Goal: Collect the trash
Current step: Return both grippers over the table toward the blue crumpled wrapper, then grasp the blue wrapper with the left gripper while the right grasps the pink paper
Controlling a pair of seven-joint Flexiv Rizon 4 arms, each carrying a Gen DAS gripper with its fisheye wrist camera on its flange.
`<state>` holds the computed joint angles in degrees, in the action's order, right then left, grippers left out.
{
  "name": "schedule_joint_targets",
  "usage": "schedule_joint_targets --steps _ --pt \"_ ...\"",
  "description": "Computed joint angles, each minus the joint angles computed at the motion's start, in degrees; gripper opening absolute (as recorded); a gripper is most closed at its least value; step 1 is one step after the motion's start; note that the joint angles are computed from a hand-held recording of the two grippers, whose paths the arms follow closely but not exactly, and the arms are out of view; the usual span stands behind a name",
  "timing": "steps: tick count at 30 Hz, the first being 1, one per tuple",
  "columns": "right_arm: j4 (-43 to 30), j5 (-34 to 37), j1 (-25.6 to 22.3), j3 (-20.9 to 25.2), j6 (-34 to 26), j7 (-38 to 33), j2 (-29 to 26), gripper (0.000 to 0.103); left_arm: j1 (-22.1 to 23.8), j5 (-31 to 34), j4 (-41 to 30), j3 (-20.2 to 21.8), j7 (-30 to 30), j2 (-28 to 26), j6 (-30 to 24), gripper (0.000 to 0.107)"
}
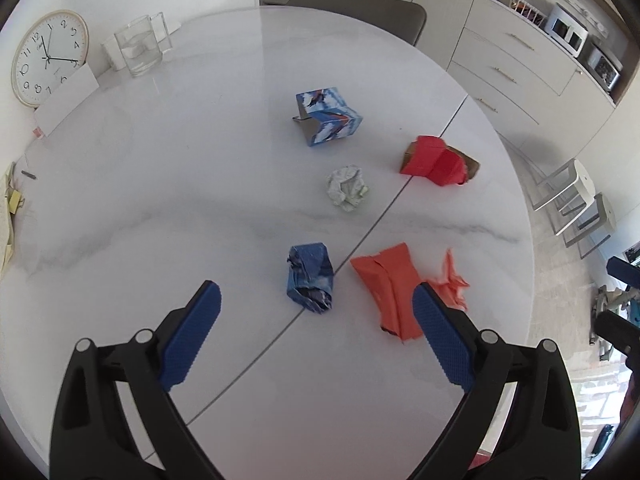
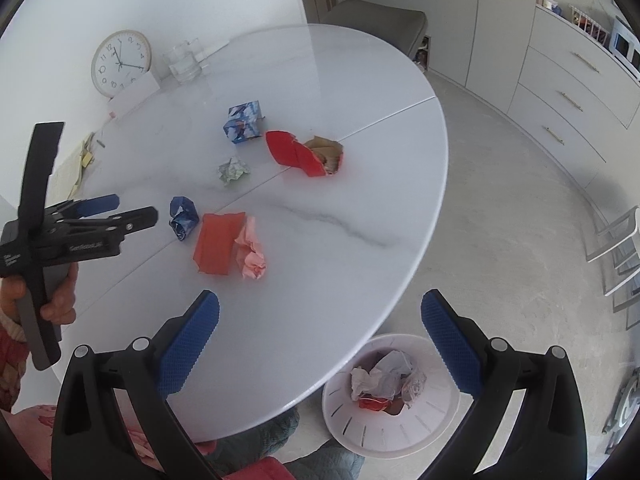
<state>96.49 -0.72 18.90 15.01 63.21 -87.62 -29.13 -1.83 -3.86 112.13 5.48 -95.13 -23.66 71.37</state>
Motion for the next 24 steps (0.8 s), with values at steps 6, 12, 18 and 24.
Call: schedule_joint_targets --steps 6,12,18,24 --pt "-5.09 -0.74 0.48 -0.29 -3.58 -1.12 -3.33 0.1 1.93 -3.01 -3.76 -1.67 1.3 -5.34 -2.04 0.077" --pt "-8.96 -0.91 0.79 -0.8 -5.87 -1.63 -5.78 0.1 1.47 -3.59 -7.18 -1.13 0.83 -9.21 -4.07 0.071" --pt "-11.98 -0.49 0.85 -0.75 -7.8 -2.48 -7.9 0.1 1.89 -4.52 -7.62 -1.34 0.69 -9.95 -4.82 0.064" --pt "-13.43 0.08 1.05 -0.49 -8.75 -3.81 -8.94 0.1 1.84 -4.51 -6.71 -1.4 0.76 -9.8 -3.43 0.042"
